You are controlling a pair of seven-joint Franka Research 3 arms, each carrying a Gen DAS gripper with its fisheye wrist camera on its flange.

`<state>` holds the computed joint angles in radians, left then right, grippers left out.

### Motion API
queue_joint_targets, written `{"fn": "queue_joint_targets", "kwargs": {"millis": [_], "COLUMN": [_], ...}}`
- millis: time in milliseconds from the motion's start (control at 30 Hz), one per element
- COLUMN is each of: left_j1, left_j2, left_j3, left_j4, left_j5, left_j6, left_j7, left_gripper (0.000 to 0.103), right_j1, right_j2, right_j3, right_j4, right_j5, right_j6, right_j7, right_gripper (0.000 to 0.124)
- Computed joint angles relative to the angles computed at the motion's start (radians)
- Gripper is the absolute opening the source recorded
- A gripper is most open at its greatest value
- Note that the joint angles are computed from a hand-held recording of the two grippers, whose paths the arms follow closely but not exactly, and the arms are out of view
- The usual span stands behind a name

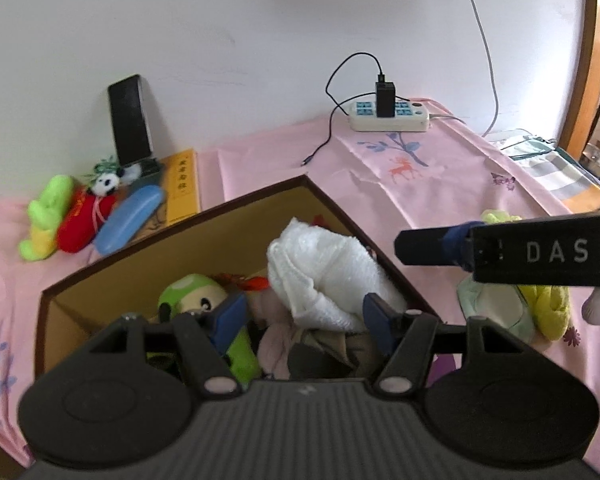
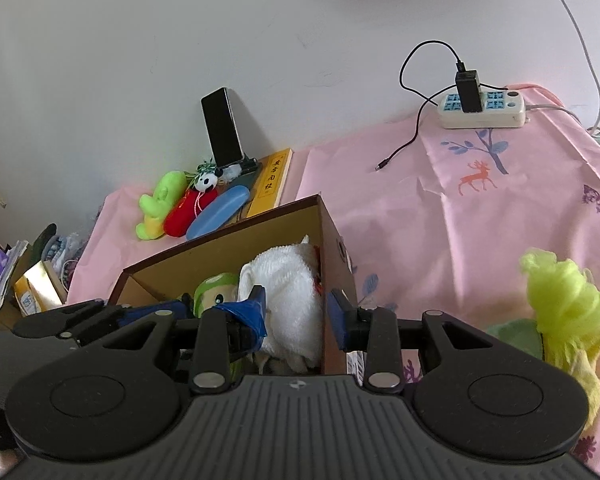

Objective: Organize soft objects
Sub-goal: 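Move both grippers back to the pile toward the yellow cloth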

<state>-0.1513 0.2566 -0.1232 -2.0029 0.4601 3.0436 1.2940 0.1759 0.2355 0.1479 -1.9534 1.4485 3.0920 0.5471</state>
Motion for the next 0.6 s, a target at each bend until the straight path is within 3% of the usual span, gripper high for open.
{"fn": "queue_joint_targets", "kwargs": {"millis": [133,233,600], "left_j1": [-0.075,-0.101,-0.077], "left_j2": [-0.035,-0.058,-0.111], "left_j3": [0.078,0.098,0.029], "left_j4": [-0.02,-0.029,-0.06], "left_j5": [0.125,0.234,0.423], "left_j6": [-0.018,-0.051,-0.16], "left_j7": [-0.145,-0.264,-0.521], "left_gripper": [0.066,0.066,0.066], "right_j1": [-0.001,0.007,0.021], "right_j2": [-0.031,-0.052,-0.12], "right_j3": [-0.005,-0.018,-0.05], "right_j4": [-0.029,-0.054,-0.151], "right_j5": [0.04,0.041,-0.009], "right_j6": [-0.018,-0.031,-0.047], "right_j7": [-0.046,-0.057,-0.065], "right_gripper": [0.017,0.017,0.017]}}
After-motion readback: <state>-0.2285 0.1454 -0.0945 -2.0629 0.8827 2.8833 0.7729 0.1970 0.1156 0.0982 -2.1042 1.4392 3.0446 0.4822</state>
